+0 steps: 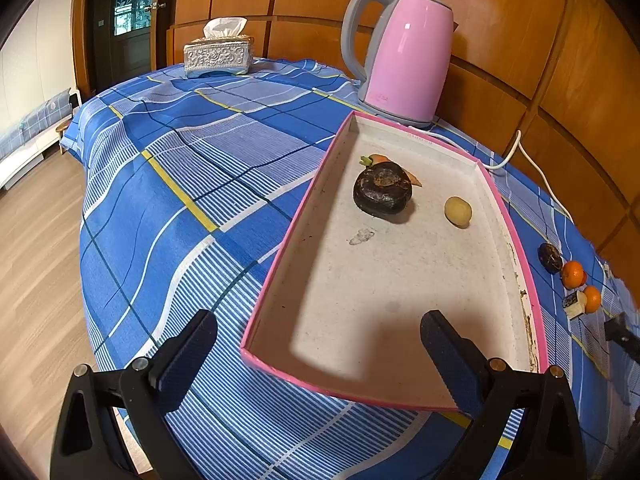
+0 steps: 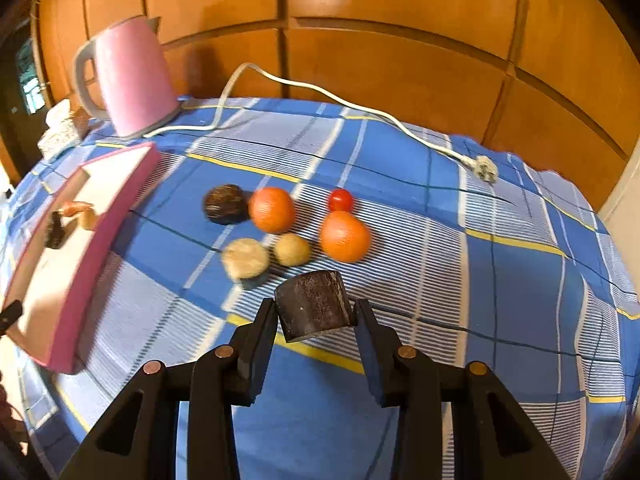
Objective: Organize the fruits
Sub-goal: 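Carry the dark chunk into the tray and open the right tool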
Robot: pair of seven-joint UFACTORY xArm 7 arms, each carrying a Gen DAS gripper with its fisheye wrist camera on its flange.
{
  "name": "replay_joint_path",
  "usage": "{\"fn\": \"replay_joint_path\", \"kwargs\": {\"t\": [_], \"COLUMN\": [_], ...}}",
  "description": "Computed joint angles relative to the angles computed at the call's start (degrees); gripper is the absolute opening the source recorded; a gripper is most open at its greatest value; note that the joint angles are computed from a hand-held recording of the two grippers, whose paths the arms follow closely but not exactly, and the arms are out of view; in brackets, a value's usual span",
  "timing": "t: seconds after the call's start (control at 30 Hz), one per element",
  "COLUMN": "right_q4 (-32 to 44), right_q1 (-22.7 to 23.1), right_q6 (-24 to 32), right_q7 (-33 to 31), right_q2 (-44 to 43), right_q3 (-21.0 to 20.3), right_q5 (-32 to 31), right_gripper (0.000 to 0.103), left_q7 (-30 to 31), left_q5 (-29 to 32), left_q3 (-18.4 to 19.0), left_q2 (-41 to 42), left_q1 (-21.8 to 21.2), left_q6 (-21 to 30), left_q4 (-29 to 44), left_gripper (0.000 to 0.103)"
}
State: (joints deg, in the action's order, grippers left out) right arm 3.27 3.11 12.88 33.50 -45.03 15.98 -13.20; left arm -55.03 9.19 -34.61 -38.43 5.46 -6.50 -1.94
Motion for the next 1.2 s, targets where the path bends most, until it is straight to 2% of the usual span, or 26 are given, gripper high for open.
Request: {"fn": "replay_joint_path", "kwargs": {"t": [0.23, 0.47, 0.63, 0.97, 1.1, 1.2], "right_q4": [2.65, 9.18, 15.32, 25.82, 28.45, 29.47], "right_q1": [8.13, 18.52, 25.47, 25.3, 26.89, 24.05], "right_q6": [-2.27, -9.05, -11.95, -13.96, -14.77, -14.89], "right_q7": [-3.22, -9.98, -15.55, -19.37, -21.61, -17.53], "right_q2": [2.9, 14.61, 23.84, 37.63, 41.32, 43.1], "right_q3": [-3.06, -6.84, -9.16, -6.18, -6.5, -4.03], "right_q5": [2.8, 7.19, 10.54, 13.93, 17.75, 14.68], "right_gripper": [0.039, 0.039, 0.039, 0.039, 0.04, 0.04], "left_q7": [-0.23, -0.57, -0.68, -0.9, -1.05, -1.05], "left_q5": [0.09, 0.24, 0.47, 1.03, 1.21, 1.26], "left_q3": [-0.24, -0.57, -1.15, -2.62, -2.82, -2.75], "left_q2": [0.02, -0.26, -0.09, 0.29, 0.34, 0.51], "left_q1": [0.04, 0.23, 1.17, 2.55, 2.78, 2.79], "left_q6": [0.07, 0.33, 0.19, 0.36, 0.38, 0.43], "left_q4": [0.1, -0.02, 0.04, 0.46, 0.54, 0.59], "left_gripper": [0.102, 0.102, 0.102, 0.102, 0.102, 0.102]}}
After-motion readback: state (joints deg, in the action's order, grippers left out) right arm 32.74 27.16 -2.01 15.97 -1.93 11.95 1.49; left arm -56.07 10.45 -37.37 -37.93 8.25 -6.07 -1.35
